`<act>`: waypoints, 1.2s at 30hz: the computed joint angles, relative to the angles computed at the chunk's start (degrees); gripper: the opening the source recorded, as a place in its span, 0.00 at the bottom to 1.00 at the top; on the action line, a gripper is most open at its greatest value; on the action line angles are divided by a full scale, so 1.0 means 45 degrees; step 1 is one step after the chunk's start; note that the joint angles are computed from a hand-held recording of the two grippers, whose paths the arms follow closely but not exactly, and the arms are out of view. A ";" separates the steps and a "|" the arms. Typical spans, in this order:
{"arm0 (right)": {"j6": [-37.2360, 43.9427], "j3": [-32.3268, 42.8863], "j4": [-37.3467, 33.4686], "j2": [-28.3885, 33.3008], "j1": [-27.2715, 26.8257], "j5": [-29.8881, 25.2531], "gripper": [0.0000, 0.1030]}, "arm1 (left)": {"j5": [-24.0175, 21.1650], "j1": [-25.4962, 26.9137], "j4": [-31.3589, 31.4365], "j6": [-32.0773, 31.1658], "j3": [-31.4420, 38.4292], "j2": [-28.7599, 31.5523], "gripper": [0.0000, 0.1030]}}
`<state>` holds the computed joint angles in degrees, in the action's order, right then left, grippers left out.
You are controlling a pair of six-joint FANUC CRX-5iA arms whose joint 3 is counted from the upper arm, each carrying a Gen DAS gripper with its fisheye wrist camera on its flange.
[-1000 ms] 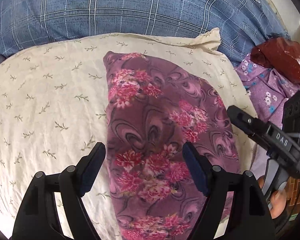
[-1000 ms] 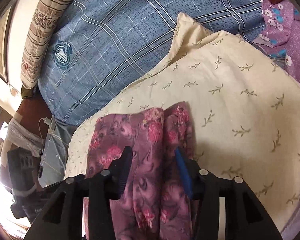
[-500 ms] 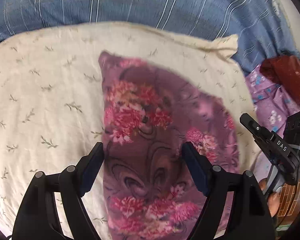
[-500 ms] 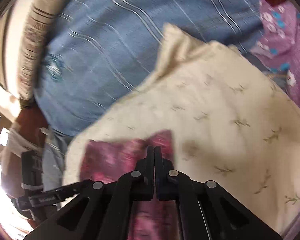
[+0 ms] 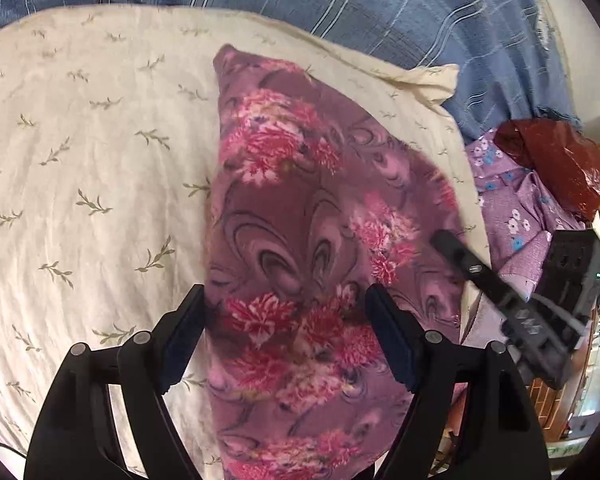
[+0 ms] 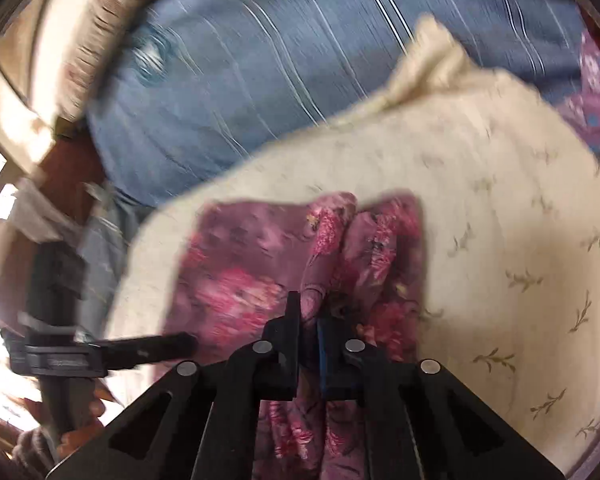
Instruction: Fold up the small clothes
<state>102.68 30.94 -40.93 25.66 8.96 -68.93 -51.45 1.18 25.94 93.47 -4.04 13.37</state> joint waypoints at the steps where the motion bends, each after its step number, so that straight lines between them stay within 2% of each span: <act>1: 0.0078 -0.0239 -0.0202 -0.0244 -0.0141 0.0308 0.06 | 0.0173 -0.0099 -0.0208 0.0050 -0.0024 -0.0108 0.77; 3: -0.0101 -0.0553 -0.0048 -0.0393 -0.0280 0.0761 0.06 | 0.0274 -0.0347 -0.0648 0.0273 0.0213 0.0027 0.77; 5: -0.1117 -0.0550 0.1895 0.0068 0.0314 0.0728 0.06 | -0.0308 -0.0651 -0.1252 0.0761 0.0972 0.0666 0.77; 6: -0.1302 -0.0533 0.2391 0.0233 0.0464 0.0534 0.10 | -0.0636 -0.0759 -0.1489 0.0970 0.1292 0.0905 0.77; 7: -0.1353 -0.0583 0.2220 0.0215 0.0372 0.0447 0.12 | -0.0721 -0.0791 -0.1474 0.0977 0.1278 0.0883 0.77; 9: -0.1204 -0.0771 0.0548 -0.0238 -0.0420 0.0229 0.18 | -0.0499 -0.0764 -0.1317 0.0699 0.0783 0.0325 0.77; 11: -0.0622 -0.0961 -0.1015 -0.0674 -0.1260 -0.0579 0.28 | -0.0555 -0.0677 -0.1029 0.0250 0.0204 -0.0306 0.77; 13: -0.0119 -0.1728 -0.1383 -0.1396 -0.1613 -0.0911 0.53 | -0.0174 -0.0632 -0.0386 -0.0453 -0.0987 -0.1312 0.77; 14: 0.0057 -0.2068 -0.1378 -0.1654 -0.1621 -0.0958 0.54 | 0.0056 -0.0627 -0.0184 -0.0612 -0.1491 -0.1676 0.77; 15: 0.0407 -0.2527 -0.1475 -0.1955 -0.1672 -0.1025 0.54 | 0.0334 -0.0615 0.0155 -0.0927 -0.2090 -0.2024 0.77; 16: 0.0421 -0.2893 -0.1157 -0.2194 -0.1418 -0.0798 0.50 | 0.0433 -0.0675 0.0141 -0.0920 -0.2456 -0.2202 0.77; 17: 0.0638 -0.3635 -0.0172 -0.2646 -0.0883 -0.0190 0.43 | 0.0378 -0.0835 -0.0166 -0.0720 -0.2599 -0.2199 0.77; 18: 0.0723 -0.4268 0.0882 -0.3025 -0.0338 0.0444 0.20 | 0.0281 -0.1027 -0.0579 -0.0544 -0.2609 -0.2087 0.77; 20: 0.0524 -0.5475 0.2235 -0.3629 0.0377 0.1905 0.25 | 0.0019 -0.1495 -0.1802 0.0550 -0.2284 -0.1752 0.79; 22: 0.0090 -0.5617 0.1940 -0.3730 0.0235 0.1956 0.29 | 0.0278 -0.1729 -0.2273 0.0861 -0.2335 -0.1956 0.79; 23: 0.0024 -0.5415 0.1567 -0.3703 -0.0007 0.1629 0.32 | 0.0037 -0.1748 -0.2295 0.0878 -0.2214 -0.2015 0.79; 24: -0.0018 -0.5180 0.1097 -0.3667 -0.0309 0.1297 0.33 | -0.0051 -0.1676 -0.2008 0.0598 -0.2264 -0.2155 0.79; 26: -0.0038 -0.4879 -0.0246 -0.3780 -0.1228 0.0994 0.35 | 0.0413 -0.1451 -0.1242 -0.0077 -0.2610 -0.2695 0.78; 27: -0.0020 -0.4711 -0.0852 -0.3739 -0.1662 0.0894 0.49 | 0.0691 -0.1373 -0.0986 -0.0257 -0.2716 -0.2890 0.78; 28: -0.0103 -0.4582 -0.1139 -0.3657 -0.1889 0.0854 0.68 | 0.0991 -0.1216 -0.0633 -0.0524 -0.2817 -0.3077 0.79; 29: -0.0343 -0.4504 -0.1085 -0.3578 -0.1881 0.0970 0.73 | 0.1055 -0.1101 -0.0493 -0.0615 -0.2742 -0.3045 0.79; 32: -0.0600 -0.4007 -0.0940 -0.2936 -0.1765 0.0683 0.75 | 0.0843 -0.0690 0.0163 -0.0818 -0.2326 -0.2379 0.79; 34: -0.0757 -0.3774 -0.0639 -0.2445 -0.1484 0.0948 0.75 | 0.0641 -0.0263 0.1048 -0.1233 -0.2478 -0.1949 0.79; 36: -0.0677 -0.3373 -0.0943 -0.1842 -0.1475 0.0676 0.75 | 0.0674 -0.0134 0.1689 -0.1400 -0.2891 -0.1871 0.79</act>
